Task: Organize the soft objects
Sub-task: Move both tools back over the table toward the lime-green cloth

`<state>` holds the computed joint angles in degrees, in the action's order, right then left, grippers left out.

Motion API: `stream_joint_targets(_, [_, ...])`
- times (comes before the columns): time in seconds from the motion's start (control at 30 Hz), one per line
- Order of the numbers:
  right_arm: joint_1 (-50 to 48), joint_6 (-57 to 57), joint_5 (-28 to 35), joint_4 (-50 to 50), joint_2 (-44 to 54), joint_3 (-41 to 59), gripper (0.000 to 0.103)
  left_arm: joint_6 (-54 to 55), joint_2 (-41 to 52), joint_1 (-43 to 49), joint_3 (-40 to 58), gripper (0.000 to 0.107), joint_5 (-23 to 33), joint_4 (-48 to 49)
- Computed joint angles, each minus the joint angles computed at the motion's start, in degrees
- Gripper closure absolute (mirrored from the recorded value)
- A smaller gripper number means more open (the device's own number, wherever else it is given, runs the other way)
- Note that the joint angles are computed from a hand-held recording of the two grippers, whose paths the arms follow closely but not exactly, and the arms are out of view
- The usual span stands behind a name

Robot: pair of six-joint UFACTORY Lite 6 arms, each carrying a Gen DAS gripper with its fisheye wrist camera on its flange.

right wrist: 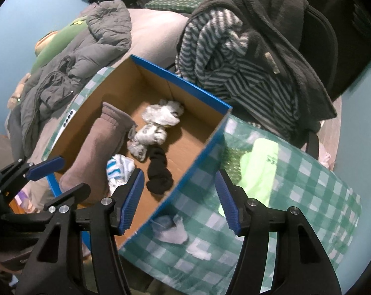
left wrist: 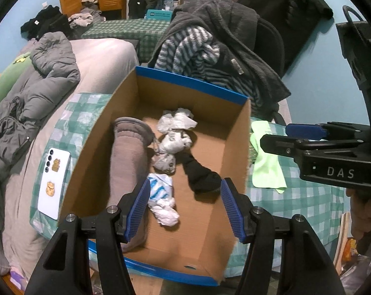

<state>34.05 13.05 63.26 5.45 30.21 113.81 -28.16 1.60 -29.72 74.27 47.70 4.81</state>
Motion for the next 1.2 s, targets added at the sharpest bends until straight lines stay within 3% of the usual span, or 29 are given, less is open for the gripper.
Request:
stream_joint_targets(0.6, [-7.5, -4.7, -4.8, 1.4, -17.9, -25.2, 0.042, -10.1, 5.1, -13.0, 5.6, 0.046, 2.9, 3.9])
stream_joint_targets(1.2, [-17.7, -12.0, -6.1, 2.5, -26.0, -37.0, 0.042, -14.4, 16.7, -21.9, 14.5, 0.046, 3.3, 4.9])
